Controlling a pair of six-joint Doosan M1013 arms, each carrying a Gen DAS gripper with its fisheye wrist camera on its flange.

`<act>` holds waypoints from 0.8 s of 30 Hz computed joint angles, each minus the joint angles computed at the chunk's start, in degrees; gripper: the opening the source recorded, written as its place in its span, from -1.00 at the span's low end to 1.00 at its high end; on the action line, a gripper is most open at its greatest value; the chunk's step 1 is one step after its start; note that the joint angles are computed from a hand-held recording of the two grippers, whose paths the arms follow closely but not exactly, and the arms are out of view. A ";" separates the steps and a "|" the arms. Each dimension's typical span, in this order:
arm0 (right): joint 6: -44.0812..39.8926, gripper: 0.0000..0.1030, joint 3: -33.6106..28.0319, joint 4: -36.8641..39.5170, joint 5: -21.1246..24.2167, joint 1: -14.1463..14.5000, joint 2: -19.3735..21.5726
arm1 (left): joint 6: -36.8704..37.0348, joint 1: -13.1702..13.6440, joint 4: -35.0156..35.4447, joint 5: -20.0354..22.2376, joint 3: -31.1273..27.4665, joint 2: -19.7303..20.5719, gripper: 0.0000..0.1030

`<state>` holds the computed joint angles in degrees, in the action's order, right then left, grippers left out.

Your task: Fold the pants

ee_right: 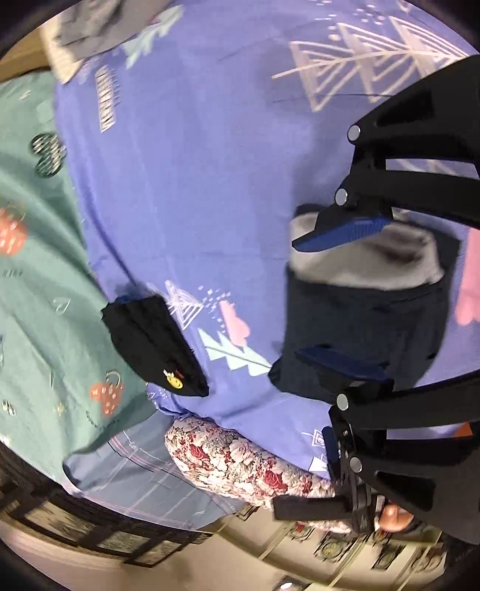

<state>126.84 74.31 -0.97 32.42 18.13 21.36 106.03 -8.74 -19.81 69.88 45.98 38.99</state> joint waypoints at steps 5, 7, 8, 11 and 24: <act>-12.10 -0.49 -7.46 10.42 7.37 0.06 5.52 | -1.47 -1.89 2.09 3.82 -8.43 4.93 0.92; -9.20 -0.49 -7.52 9.12 8.88 -0.12 5.90 | -4.81 -2.20 3.94 7.74 -12.60 7.83 0.92; -10.15 -0.49 -5.89 11.51 7.58 -0.67 5.13 | -5.88 -1.91 2.77 9.56 -14.34 9.13 0.94; -10.11 -0.57 -2.53 11.03 5.41 -1.23 3.10 | -7.38 -1.09 -1.17 13.04 -18.06 12.16 0.96; -20.88 -0.72 3.09 23.61 3.68 -1.25 0.21 | -0.82 0.03 -4.00 6.22 -6.85 4.93 0.96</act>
